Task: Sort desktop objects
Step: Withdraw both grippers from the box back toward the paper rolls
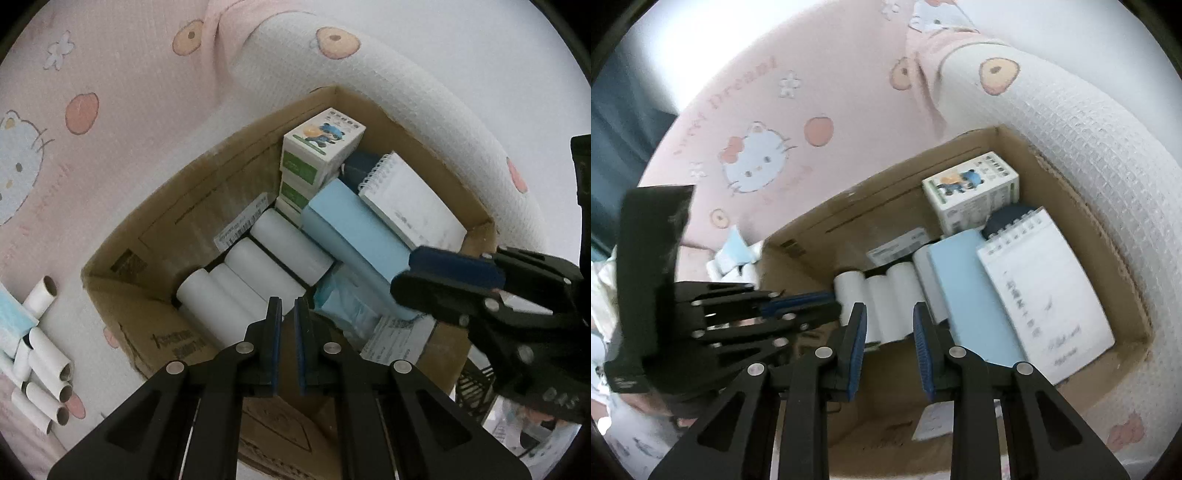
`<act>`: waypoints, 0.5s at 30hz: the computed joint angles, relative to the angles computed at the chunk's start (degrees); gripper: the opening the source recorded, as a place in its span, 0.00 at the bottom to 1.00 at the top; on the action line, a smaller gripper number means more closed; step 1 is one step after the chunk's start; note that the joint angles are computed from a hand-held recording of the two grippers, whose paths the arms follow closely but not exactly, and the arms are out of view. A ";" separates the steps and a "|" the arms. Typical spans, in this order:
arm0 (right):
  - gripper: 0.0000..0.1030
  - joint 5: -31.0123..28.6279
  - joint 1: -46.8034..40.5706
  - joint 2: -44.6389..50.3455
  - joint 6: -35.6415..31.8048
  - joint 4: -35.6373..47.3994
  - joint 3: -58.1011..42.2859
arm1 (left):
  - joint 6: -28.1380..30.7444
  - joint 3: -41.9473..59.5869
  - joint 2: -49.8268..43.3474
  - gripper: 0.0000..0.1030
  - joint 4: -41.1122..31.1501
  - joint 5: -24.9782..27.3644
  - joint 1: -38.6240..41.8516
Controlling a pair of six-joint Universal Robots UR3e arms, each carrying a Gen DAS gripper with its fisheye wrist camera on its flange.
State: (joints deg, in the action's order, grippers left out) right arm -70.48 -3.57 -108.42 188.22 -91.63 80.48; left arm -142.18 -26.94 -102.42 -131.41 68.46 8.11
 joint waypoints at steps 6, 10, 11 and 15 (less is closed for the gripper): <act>0.22 -2.43 7.28 -3.04 2.77 -7.22 4.50 | 8.96 -13.75 14.16 0.07 -0.20 -8.25 10.45; 0.22 -9.03 15.99 -2.34 5.32 -12.60 4.26 | 21.20 -12.70 19.36 0.08 -13.43 -14.89 24.60; 0.22 -9.74 17.44 -2.19 5.61 -13.48 4.06 | 24.67 -10.77 19.45 0.08 -18.09 -16.07 28.53; 0.23 -15.46 25.61 0.50 7.79 -19.19 3.41 | 39.81 -8.14 21.27 0.08 -33.00 -18.52 45.60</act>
State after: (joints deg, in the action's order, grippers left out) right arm -85.95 22.04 -107.92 196.01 -110.81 83.89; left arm -102.37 -35.08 -81.15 -164.40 49.95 53.71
